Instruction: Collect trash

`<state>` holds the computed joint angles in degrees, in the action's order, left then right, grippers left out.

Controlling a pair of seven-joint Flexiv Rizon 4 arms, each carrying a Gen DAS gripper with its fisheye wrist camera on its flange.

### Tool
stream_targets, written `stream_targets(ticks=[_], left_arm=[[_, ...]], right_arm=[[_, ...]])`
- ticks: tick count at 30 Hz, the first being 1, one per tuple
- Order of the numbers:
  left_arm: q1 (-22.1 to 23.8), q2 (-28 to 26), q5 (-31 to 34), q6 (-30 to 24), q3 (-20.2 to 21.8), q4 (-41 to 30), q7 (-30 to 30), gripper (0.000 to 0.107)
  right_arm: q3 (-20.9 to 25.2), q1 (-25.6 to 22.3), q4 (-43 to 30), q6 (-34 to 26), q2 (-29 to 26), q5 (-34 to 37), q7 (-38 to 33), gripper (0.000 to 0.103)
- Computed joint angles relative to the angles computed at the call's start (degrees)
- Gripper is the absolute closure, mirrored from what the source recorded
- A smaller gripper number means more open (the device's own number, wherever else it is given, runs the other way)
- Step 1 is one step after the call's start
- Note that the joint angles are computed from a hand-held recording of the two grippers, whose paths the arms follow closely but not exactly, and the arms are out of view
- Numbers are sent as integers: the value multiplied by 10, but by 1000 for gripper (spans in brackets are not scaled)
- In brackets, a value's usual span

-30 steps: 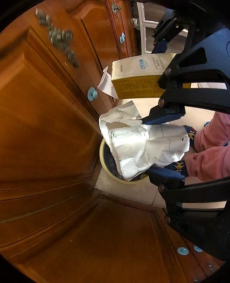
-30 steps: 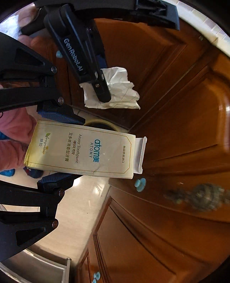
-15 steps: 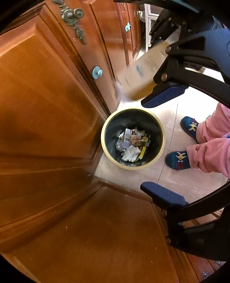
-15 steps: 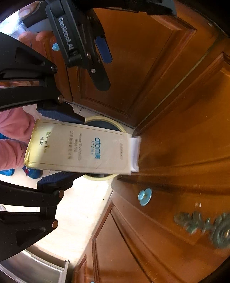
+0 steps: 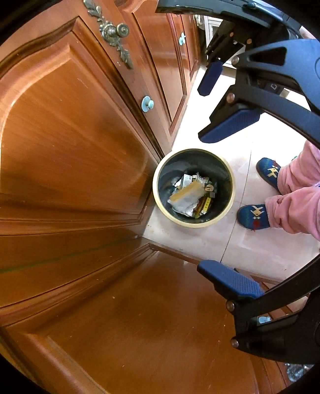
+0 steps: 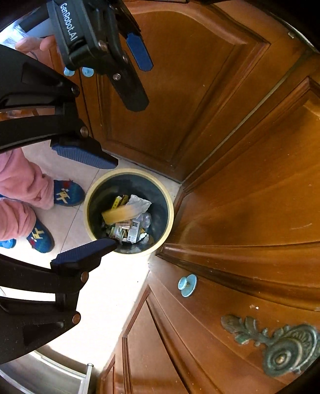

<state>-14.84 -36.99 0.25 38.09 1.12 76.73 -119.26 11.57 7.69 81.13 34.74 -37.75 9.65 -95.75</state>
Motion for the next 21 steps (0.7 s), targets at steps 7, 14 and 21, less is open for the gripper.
stream_targets(ticks=[7,14,21], left_arm=[[-2,14,1,-15,-3,-10,6,12],[-4,42,-3,-74,-11,-53,22,12],[-15,70,23,-145,-8,-140,27,12]], right_arm=[[0,-3,0,-12,31,9,10,43],[-2,-13,-12,-50,90,27,23,43],[-17,-16,-59,-108,153,37,36,39]])
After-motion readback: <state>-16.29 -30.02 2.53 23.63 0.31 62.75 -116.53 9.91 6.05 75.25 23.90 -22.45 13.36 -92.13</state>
